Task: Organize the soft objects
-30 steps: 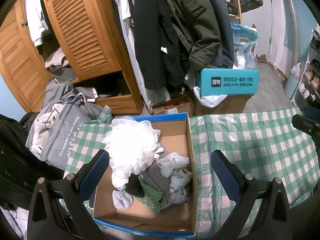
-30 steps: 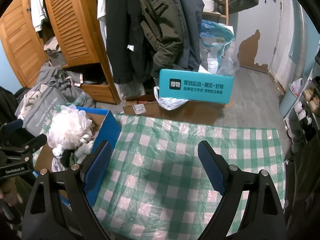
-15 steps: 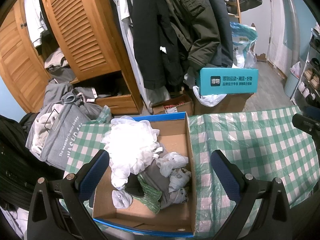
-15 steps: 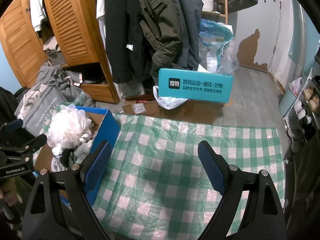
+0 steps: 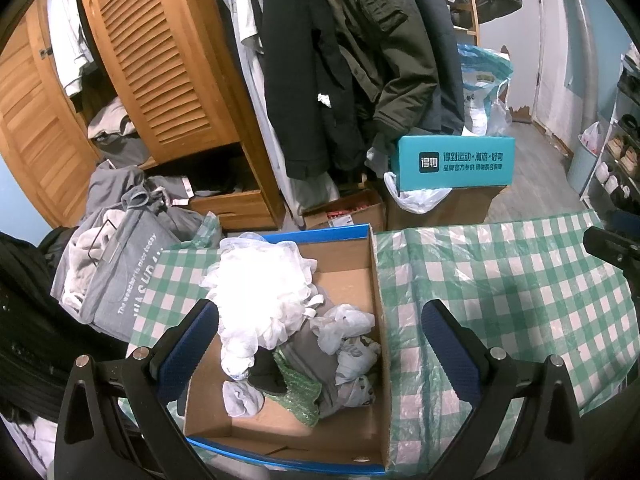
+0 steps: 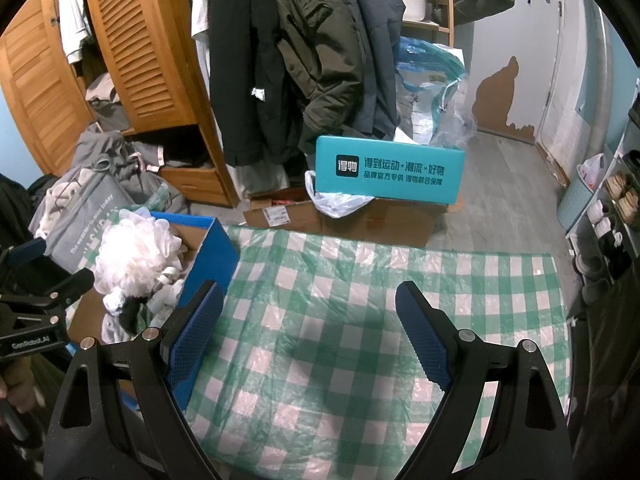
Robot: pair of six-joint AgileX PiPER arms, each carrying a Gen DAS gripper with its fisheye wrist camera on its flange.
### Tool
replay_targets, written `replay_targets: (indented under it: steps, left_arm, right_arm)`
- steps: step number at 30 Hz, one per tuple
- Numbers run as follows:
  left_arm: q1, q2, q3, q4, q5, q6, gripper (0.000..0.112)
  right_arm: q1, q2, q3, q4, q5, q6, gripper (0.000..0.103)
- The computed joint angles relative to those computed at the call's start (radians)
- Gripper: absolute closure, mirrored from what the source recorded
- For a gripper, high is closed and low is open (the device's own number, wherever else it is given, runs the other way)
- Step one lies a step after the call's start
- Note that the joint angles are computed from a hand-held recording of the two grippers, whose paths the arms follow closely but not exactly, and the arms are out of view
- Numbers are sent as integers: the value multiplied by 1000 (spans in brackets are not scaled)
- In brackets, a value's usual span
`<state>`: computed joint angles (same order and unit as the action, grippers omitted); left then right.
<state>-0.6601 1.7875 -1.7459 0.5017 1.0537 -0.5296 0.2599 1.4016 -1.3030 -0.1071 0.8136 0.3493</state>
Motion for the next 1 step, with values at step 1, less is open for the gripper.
replay_targets:
  steps: [1]
  left_arm:
    - [0,1,-1,-2,0,2,10]
  right_arm:
    - [2,3,-4,-2,1,2,16]
